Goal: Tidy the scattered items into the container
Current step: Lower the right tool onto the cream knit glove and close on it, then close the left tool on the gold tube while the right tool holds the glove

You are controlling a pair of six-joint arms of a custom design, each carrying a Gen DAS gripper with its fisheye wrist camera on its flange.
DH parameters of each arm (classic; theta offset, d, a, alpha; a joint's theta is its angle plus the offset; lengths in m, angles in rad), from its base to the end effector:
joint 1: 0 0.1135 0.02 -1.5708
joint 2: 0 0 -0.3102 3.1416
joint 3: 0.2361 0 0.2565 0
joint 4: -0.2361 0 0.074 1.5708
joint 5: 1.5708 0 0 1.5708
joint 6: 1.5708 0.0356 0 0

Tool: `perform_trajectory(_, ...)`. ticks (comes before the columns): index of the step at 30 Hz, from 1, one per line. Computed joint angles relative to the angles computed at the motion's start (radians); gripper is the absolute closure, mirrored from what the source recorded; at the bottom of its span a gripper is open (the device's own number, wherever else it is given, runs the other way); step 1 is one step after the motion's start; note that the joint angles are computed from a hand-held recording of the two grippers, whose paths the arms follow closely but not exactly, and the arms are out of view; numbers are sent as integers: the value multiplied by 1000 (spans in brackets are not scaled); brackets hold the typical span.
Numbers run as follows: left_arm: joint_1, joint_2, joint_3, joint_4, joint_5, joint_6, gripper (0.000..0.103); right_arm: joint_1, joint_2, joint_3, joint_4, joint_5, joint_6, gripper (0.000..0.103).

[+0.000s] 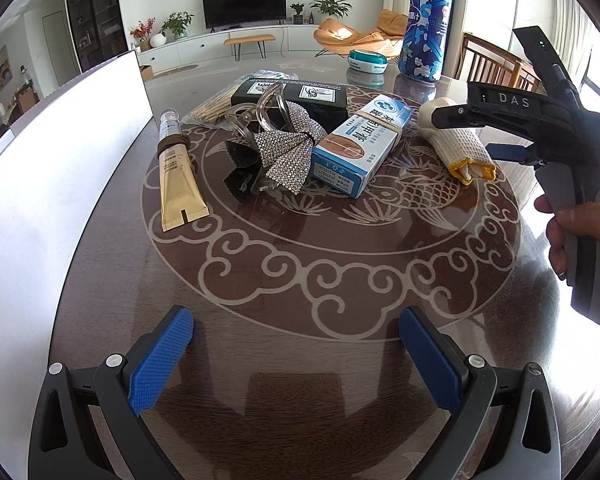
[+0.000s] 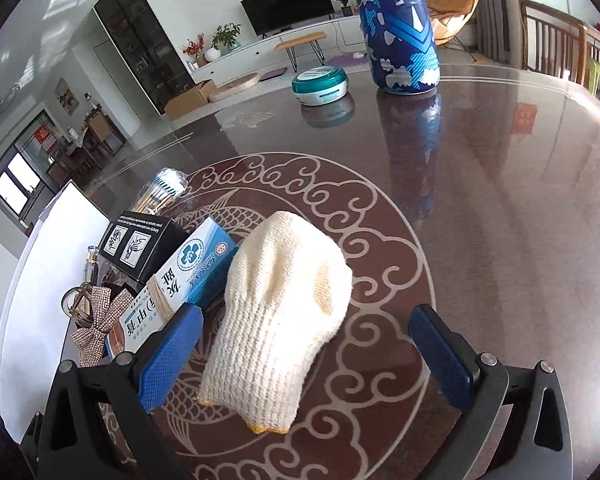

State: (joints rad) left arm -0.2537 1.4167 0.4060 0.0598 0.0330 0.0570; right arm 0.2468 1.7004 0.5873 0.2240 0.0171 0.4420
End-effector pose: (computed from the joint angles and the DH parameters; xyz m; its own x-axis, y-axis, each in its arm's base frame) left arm 0.2121 -0.0562 0.1514 -0.7713 0.2588 -0.5815 0.3139 0.9494 0.0063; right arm 0.2844 0.0710 0.1388 -0.7806 0.2444 -0.5752 0.1107 0.9599 0.2575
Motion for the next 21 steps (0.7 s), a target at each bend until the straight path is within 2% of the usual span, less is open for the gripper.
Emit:
perform_trajectory(3,3,-3,-2,0,2,2,0,79,61,73,-64,129,-64,4)
perform_trajectory(5,3,-3,-3,0,2,2,0,110,57,53,-45,185,-87,18)
perform_trajectory(6,3,-3,-2,0,2,2,0,113,44,31,-27,190,-95,33)
perform_trajectory(9,3,-2,-2,0,2,1,0,104,-12,-43,11,163,-129,47)
perform_trajectory(15,36,-22,-17,-2,-24,-40,0,205,-186,-215,-18,220,-146,50)
perform_trajectory(16,73,-36,-25,-2,-4,-51,0,227,-215,-236,-28,229,-133,50)
perform_trajectory(19,237,-39,-25,14,169,-55,0,260,-260,-268,-48,247,-106,50)
perform_trajectory(21,279,-17,-8,26,185,-85,0,266,-260,-266,-55,258,-102,50)
